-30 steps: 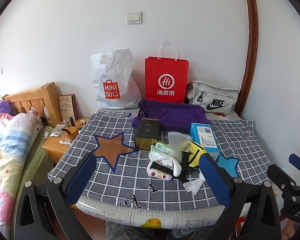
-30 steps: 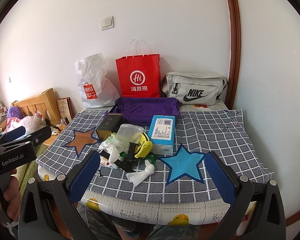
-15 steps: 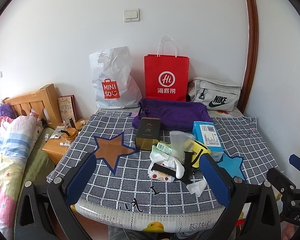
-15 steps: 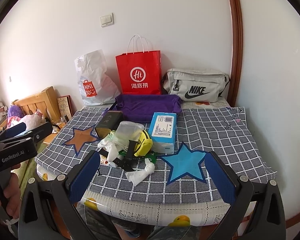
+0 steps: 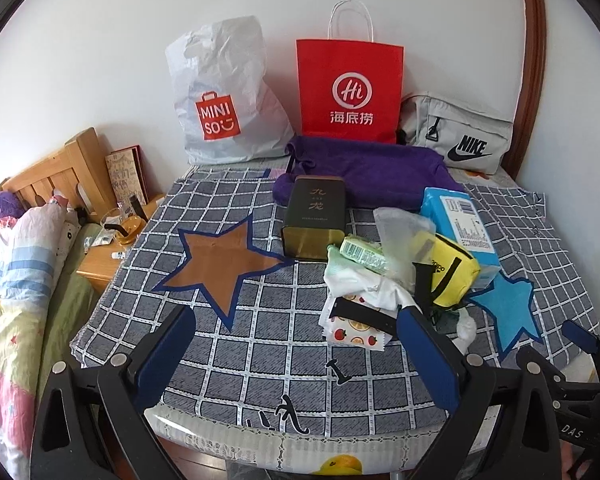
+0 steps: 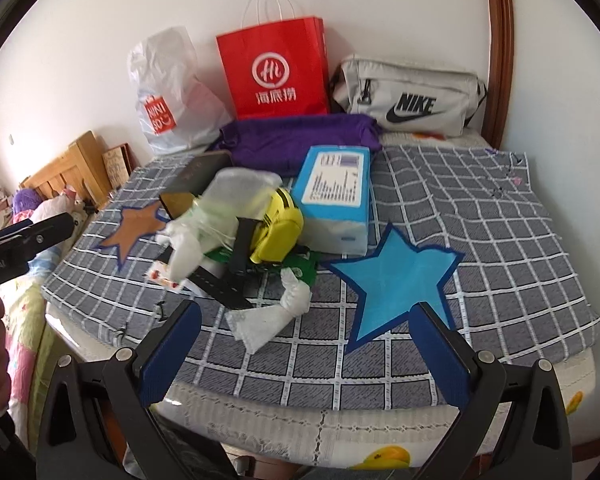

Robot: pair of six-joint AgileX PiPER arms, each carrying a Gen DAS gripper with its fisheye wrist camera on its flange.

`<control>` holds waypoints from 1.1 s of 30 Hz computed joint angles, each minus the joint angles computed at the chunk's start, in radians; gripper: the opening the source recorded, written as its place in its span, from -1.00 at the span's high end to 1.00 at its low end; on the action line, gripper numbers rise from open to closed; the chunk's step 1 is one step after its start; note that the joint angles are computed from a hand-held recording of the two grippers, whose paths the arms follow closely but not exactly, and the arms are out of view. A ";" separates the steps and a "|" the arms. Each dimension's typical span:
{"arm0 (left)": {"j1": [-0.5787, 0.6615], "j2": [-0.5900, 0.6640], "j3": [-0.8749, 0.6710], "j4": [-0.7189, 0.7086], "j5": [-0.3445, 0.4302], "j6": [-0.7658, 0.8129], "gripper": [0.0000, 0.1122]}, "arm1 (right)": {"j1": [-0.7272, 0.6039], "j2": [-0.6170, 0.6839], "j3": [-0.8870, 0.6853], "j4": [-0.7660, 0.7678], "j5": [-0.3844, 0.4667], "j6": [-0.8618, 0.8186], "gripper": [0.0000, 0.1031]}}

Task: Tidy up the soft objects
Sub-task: 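Reach down and grasp the rolled white sock with the right tool, then grasp the white sock from the pile with the left tool while the right tool holds its sock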

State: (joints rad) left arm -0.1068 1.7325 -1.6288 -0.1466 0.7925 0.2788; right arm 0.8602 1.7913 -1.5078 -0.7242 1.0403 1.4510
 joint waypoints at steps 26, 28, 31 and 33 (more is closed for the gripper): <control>-0.100 0.314 -0.276 -0.040 0.069 0.073 -0.69 | -0.159 0.234 -0.025 0.059 -0.228 -0.130 0.19; -0.101 0.327 -0.284 -0.048 0.082 0.083 -0.68 | -0.166 0.213 0.013 0.051 -0.263 -0.126 0.50; -0.095 0.330 -0.268 -0.081 0.088 0.119 -0.65 | -0.192 0.159 0.095 0.061 -0.338 -0.113 0.55; -0.099 0.337 -0.252 -0.078 0.071 0.136 -0.64 | -0.198 0.145 0.109 0.056 -0.331 -0.105 0.55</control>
